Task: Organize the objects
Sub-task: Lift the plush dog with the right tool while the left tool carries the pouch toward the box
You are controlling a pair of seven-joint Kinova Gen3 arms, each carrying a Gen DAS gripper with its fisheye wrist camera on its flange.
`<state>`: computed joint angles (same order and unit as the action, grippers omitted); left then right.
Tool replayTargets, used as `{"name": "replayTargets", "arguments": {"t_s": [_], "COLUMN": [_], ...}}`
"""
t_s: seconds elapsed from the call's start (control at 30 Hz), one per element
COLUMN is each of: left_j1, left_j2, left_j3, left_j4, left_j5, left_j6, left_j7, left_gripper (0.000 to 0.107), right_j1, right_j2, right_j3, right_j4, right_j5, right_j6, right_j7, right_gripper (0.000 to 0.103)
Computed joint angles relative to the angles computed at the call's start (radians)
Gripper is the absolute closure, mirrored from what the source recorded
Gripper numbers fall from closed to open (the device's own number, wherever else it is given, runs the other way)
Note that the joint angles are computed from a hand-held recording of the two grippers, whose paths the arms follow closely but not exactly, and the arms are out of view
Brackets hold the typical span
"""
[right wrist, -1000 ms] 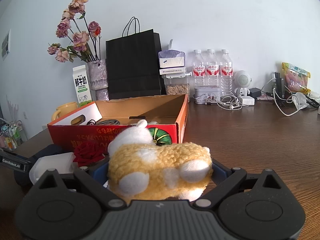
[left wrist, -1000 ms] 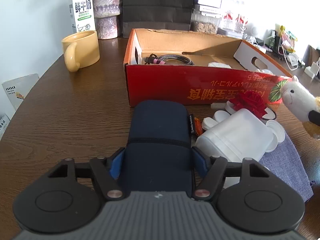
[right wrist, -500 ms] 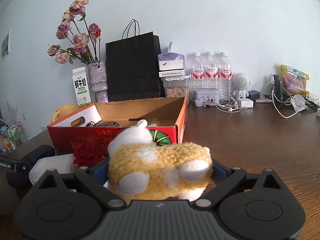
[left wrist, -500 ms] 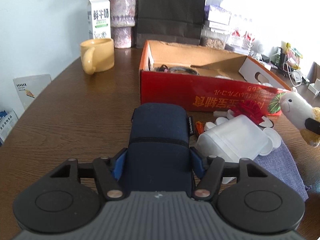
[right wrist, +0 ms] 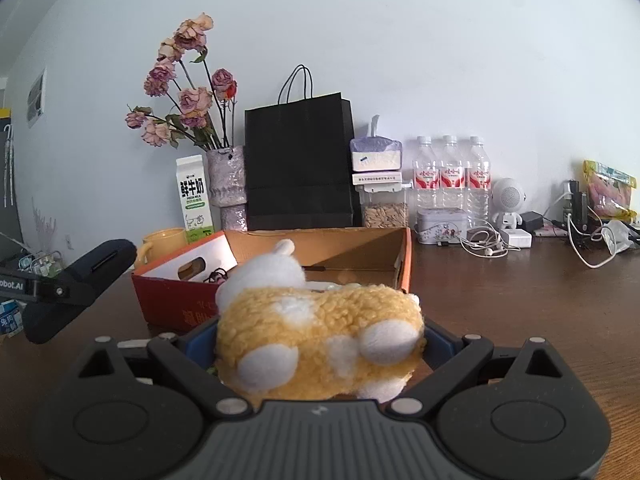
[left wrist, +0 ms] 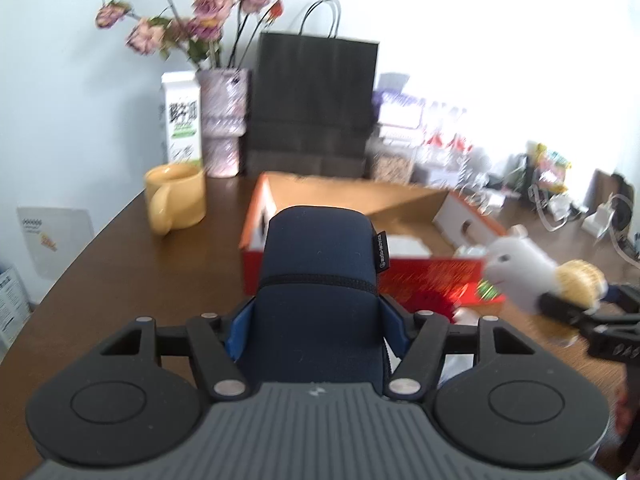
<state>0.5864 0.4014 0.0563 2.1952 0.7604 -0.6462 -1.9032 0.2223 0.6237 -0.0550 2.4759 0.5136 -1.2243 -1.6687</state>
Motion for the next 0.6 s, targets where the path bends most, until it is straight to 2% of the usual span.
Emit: {"name": "replayTargets", "arguments": {"t_s": [0.27,0.6], "left_j1": [0.005,0.014], "left_j2": [0.022,0.077], "left_j3": [0.006,-0.014], "left_j4": [-0.081,-0.224], "left_j5": [-0.023,0.03], "left_j6": [-0.002,0.027], "left_j7": [0.007,-0.065], "left_gripper": [0.042,0.042], "right_j1": [-0.067,-0.166], "right_j2": [-0.046,-0.078], "right_j3": [-0.016,-0.014], "right_j4": [-0.057,-0.191], "right_j5": [-0.044,-0.138], "right_j6": [0.064,0.21], "right_j7": [-0.03,-0.049], "right_gripper": [0.005,0.005]}}
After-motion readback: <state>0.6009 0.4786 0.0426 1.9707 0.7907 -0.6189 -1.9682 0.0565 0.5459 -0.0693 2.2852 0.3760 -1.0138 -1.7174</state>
